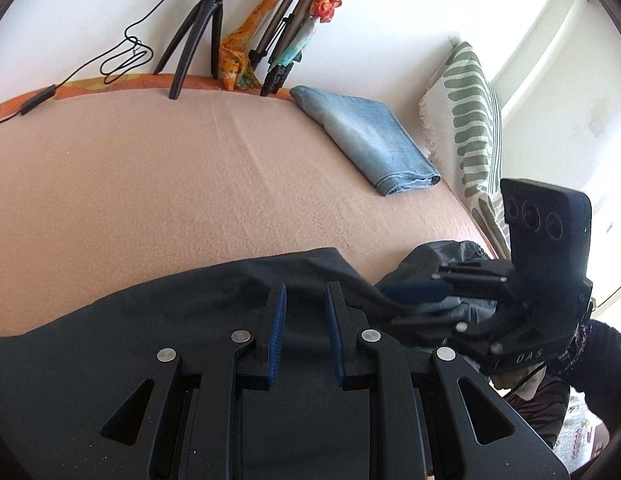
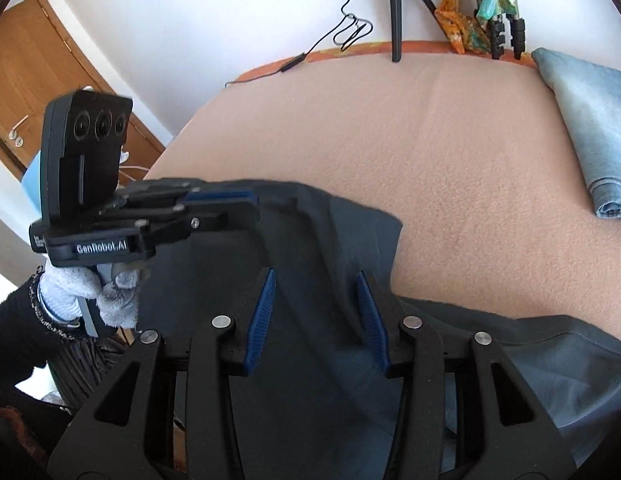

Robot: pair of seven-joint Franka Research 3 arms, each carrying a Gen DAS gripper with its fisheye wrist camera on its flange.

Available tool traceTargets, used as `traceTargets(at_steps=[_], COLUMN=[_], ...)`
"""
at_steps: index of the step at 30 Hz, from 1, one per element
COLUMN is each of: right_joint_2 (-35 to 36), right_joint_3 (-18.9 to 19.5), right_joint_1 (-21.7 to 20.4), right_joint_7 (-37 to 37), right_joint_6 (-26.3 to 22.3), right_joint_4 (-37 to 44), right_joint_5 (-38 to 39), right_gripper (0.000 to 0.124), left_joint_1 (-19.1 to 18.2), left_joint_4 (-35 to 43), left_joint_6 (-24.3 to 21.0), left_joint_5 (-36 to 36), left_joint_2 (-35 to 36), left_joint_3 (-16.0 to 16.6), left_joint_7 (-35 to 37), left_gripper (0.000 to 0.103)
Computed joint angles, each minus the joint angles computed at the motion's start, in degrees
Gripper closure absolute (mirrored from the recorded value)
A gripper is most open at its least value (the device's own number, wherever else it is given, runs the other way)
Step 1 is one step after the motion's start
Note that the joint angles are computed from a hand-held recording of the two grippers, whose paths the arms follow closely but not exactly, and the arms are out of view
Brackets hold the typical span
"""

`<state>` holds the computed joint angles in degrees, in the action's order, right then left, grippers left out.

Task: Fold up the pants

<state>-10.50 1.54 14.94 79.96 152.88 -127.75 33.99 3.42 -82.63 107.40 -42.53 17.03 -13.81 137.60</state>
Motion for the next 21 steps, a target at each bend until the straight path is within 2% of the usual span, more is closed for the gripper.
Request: traceTargets(at_steps=[4,9,14,17,20,21], right_joint_2=[1.7,0.1,-1.7,2.0,6.0,6.7], right_joint_3=[-0.4,-0.9,-0.9,-3.2,-2.8,-2.4], right_joint_1=[0.4,0.1,-1.6,-1.2,-2.1,-2.3], right_joint_7=[-1.7,-4.2,-1.4,-5.7,-8.3,-8.9], right_joint_6=[-4.9,-4.9,-0.4,-4.2,-6.1,-6.4], right_joint_4=[0.9,-0.7,-1.8,1.8,5.1,5.6], right_joint_5=[2.1,6.2,2.9,7.7,9.7,10.5], right_gripper=[0.078,0.078,0.074,0.067,0.068,0.075], left_joint_1=[-1.7,-3.6,-3.0,-3.2,-2.8,-2.4], left_joint_4=[0.3,-1.9,-4.7,-5.2,-5.5,-5.7], left_joint_6=[0.8,1.5,3.0,3.6,5.0,5.6], left_joint_5=[2.9,9.9,8.3,8.6,8.5,8.0], left_joint_2=[0.9,0.9,-0.6,-1.0,-2.2,-2.8], left_joint_3=[-0.5,-0.3,-0.4,-0.2,0.2,0.5], left_joint_7=[0.0,-1.7,0.0,0.2,1.0,1.4], left_gripper=[0.085,0.085,0.085,0.085,0.085,0.085])
